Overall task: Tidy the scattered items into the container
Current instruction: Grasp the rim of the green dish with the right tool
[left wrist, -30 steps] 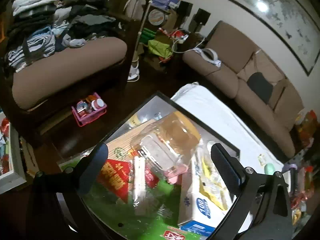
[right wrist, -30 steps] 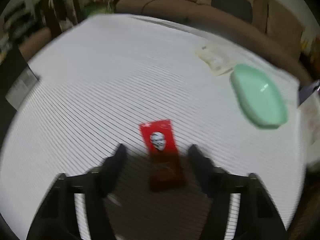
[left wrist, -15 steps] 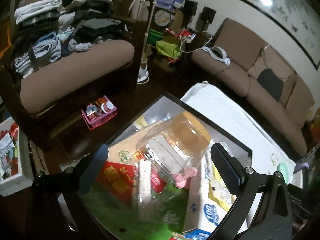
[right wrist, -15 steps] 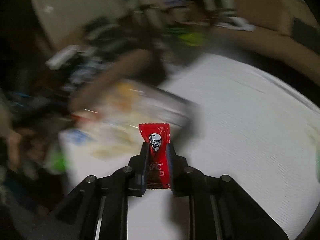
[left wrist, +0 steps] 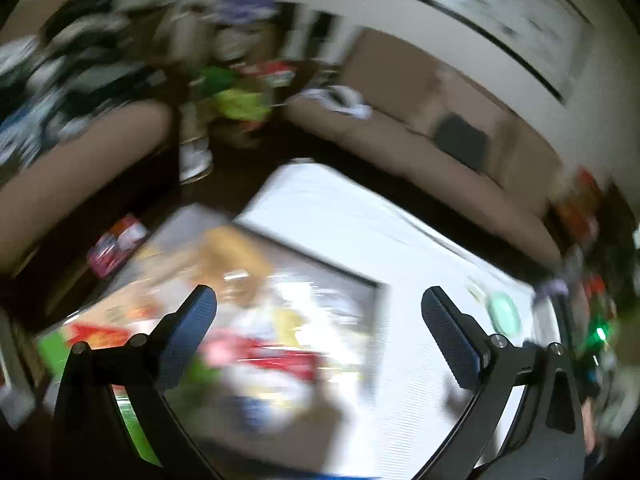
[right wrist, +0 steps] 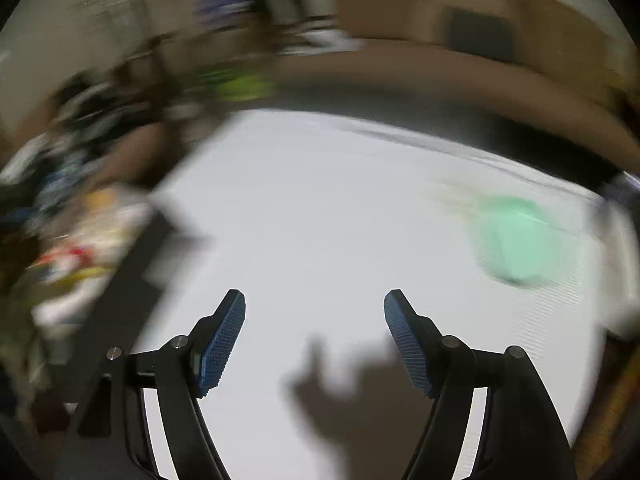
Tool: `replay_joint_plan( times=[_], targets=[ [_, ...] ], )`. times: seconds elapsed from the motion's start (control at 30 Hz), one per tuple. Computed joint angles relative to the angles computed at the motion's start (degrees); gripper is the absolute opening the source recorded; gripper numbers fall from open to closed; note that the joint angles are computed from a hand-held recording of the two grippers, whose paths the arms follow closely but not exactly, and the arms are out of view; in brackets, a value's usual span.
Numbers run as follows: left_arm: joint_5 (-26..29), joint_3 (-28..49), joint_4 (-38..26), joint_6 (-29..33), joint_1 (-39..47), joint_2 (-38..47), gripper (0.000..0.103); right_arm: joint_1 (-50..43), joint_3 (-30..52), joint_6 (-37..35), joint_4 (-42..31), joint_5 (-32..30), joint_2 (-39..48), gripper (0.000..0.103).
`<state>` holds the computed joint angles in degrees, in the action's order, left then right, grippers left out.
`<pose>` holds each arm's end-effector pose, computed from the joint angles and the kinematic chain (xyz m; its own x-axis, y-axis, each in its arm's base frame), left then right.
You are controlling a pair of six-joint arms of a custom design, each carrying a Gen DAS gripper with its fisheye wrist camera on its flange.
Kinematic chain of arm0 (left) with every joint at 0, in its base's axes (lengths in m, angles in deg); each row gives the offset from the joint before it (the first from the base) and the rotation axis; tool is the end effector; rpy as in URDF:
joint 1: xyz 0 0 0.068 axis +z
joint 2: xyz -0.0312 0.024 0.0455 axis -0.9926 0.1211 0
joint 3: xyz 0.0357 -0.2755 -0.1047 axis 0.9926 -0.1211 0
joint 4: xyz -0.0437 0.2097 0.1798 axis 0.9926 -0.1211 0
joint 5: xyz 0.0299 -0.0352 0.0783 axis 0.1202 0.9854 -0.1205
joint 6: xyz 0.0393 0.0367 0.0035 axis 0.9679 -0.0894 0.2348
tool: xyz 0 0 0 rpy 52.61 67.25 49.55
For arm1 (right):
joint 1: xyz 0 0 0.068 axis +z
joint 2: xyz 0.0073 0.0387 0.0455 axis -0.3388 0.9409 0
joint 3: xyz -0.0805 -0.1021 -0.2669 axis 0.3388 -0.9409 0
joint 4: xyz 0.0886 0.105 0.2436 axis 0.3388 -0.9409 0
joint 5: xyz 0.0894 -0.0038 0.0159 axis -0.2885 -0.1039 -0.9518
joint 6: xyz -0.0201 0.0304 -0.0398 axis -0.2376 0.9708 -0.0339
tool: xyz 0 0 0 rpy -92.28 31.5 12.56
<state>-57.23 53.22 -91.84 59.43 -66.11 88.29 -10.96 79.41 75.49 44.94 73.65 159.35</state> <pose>0.2467 0.0629 0.3355 -0.6556 -0.2861 -0.6988 -0.1074 0.9514 -0.2887 0.3504 0.0608 0.2407 -0.7843 -0.1350 -0.6056 -0.2652 0.9553 0.1305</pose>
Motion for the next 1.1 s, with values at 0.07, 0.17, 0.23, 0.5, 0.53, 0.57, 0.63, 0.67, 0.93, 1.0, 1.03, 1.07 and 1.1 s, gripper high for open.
replay_joint_plan(
  times=[0.07,0.17,0.23,0.5,0.53,0.57,0.63,0.67,0.93,1.0,1.03,1.07,1.1],
  targets=[
    [-5.7,0.2,1.6,-2.4,-11.6,0.8,0.102,-7.9,-0.5,-3.9,0.4,-1.2,1.0,0.075],
    [-12.3,0.0,6.3,-8.8,-25.8,5.2,0.103,-14.1,4.1,-9.5,-1.0,-1.0,8.3,0.075],
    [-14.3,-0.6,10.4,-13.2,-32.9,9.4,0.102,-14.5,6.6,-10.2,1.2,1.6,13.6,0.075],
    [-32.5,9.8,6.7,-14.0,-52.7,26.0,0.102,-11.9,11.2,-8.6,22.1,7.3,29.8,0.083],
    [-34.0,11.5,6.3,-14.1,-53.6,28.0,0.102,-12.0,12.4,-8.0,21.7,6.2,31.1,0.083],
    [-36.2,13.3,6.2,-14.1,-54.9,30.4,0.102,-12.4,13.5,-7.4,21.2,5.0,32.3,0.083],
    [-39.5,17.1,6.3,-13.1,-55.9,35.1,0.102,-13.0,13.9,-7.4,21.2,3.4,32.8,0.082],
    [-40.3,19.1,6.5,-12.6,-56.5,37.7,0.102,-13.8,12.9,-7.3,22.4,0.4,32.1,0.082],
    [-44.8,31.4,10.4,-7.8,-56.0,52.2,0.102,-14.7,12.1,-13.4,20.4,-0.3,31.2,0.057],
    [-43.0,34.5,12.3,-7.7,-54.3,55.1,0.103,-14.8,10.9,-13.2,20.6,-0.2,30.3,0.031],
    [-40.9,35.5,13.8,-7.8,-53.0,56.2,0.103,-14.8,10.2,-13.0,21.2,0.8,29.9,0.012],
    [-37.0,38.3,14.0,-8.4,-51.3,58.5,0.103,-14.8,9.2,-12.5,22.3,3.0,29.3,0.01],
    [-32.4,41.6,13.0,-9.2,-49.8,61.1,0.103,-15.2,8.7,-12.2,22.6,3.6,28.8,0.009]
  ],
)
